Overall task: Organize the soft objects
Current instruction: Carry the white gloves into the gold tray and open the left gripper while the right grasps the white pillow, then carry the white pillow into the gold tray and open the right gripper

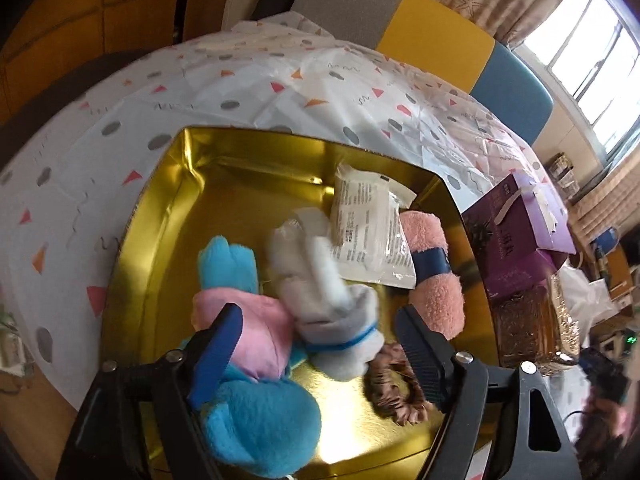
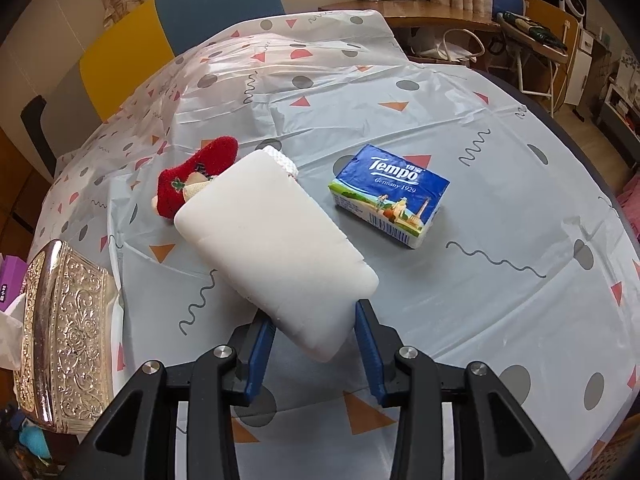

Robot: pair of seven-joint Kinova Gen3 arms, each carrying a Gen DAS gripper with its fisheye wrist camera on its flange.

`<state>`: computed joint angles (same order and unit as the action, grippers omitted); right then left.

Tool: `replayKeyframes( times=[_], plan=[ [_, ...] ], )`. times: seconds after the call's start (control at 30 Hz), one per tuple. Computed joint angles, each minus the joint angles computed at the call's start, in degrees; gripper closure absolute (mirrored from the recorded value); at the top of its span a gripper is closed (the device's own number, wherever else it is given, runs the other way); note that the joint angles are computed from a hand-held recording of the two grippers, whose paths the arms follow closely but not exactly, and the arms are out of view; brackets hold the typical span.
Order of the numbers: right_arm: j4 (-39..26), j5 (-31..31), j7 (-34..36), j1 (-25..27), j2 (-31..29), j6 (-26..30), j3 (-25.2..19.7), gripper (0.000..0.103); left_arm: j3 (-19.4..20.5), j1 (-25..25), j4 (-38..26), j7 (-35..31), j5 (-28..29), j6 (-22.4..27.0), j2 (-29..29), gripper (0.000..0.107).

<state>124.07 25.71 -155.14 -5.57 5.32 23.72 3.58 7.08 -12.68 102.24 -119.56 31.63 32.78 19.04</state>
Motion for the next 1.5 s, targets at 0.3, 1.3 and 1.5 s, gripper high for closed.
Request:
replayKeyframes(
  times=[0.3, 1.3, 1.5],
  plan=[
    [0.9, 4.9, -5.8, -0.5, -1.0, -1.0, 0.0, 0.063, -1.1, 4.3, 7.2, 2.0, -7.3, -9.8, -5.0, 0.023],
    [-35.7, 5.2, 16.6, -17.6, 9.5, 16.7, -7.3, 0.063, 0.1, 4.4, 12.4, -1.1, -7.3, -13.9, -9.5, 0.022],
    [-43.7, -0.9, 28.8, -22.5, 15.6, 18.7, -9.9, 0.063, -1.3, 2.8, 12.3, -1.2, -5.0, -14.5, -10.1, 0.022]
  ],
)
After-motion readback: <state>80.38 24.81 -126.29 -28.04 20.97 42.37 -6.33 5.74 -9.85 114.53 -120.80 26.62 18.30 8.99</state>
